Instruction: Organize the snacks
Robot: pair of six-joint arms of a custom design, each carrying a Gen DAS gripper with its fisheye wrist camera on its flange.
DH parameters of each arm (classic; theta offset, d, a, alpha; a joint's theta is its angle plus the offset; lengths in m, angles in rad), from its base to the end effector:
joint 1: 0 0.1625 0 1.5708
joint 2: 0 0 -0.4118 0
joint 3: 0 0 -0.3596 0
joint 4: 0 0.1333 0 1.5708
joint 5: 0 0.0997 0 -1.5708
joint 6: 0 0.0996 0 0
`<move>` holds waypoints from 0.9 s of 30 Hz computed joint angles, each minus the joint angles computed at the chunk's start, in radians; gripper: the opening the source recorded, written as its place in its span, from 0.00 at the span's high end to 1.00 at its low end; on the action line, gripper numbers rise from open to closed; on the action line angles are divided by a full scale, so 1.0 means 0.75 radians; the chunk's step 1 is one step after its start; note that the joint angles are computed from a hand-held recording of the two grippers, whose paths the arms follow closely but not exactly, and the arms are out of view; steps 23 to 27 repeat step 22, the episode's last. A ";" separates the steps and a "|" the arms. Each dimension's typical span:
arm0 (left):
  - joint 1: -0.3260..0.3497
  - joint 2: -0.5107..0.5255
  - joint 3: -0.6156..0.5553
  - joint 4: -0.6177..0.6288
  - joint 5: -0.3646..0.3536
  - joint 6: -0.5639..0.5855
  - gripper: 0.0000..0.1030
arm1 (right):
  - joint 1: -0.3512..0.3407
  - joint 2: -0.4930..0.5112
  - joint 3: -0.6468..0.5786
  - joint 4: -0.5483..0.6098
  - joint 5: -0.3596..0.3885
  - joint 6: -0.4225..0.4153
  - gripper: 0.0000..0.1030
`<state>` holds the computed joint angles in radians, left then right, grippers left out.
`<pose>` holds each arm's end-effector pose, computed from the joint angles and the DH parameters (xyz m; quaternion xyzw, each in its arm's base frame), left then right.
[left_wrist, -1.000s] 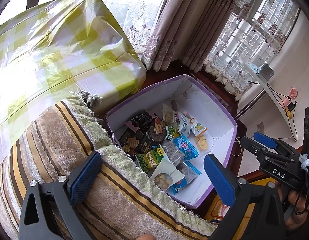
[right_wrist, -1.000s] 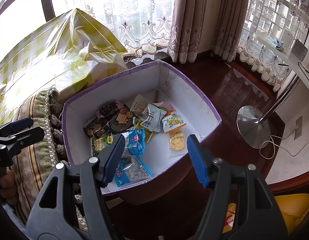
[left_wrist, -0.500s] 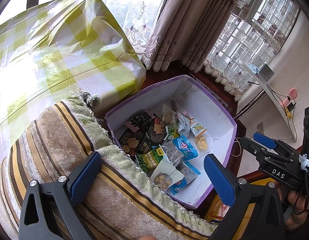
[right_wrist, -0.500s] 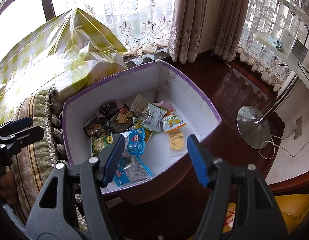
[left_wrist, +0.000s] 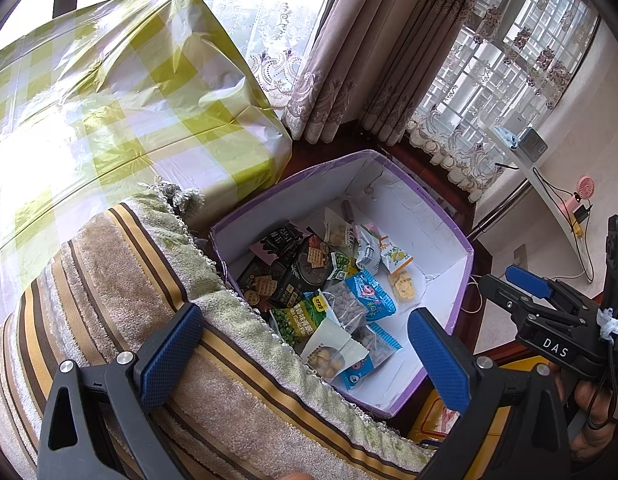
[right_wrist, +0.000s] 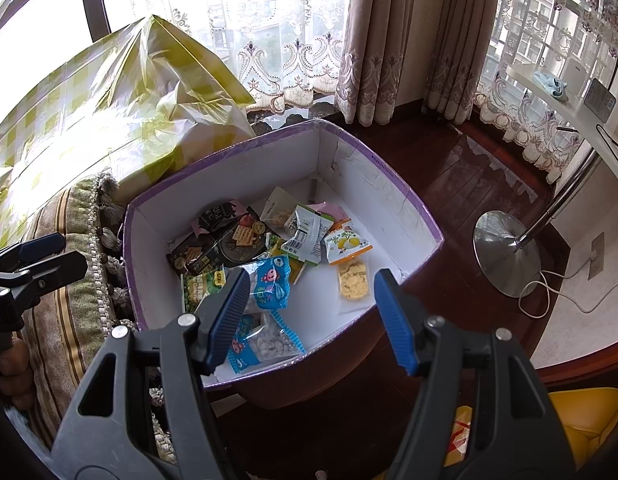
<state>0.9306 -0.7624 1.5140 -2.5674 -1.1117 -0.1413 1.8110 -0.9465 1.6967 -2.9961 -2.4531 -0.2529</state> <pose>-0.2632 -0.6505 0.1389 0.2116 0.9434 -0.1960 0.1635 0.2025 -0.5899 0.2644 0.0711 -0.8619 0.2969 0.4048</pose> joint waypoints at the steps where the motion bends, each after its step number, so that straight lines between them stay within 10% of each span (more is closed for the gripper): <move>1: 0.000 0.000 0.000 0.000 0.000 0.000 0.00 | 0.000 0.000 0.000 0.000 0.000 0.000 0.34; 27: 0.003 0.000 -0.012 0.012 -0.024 0.008 0.00 | -0.009 -0.003 0.014 -0.006 0.005 0.002 0.34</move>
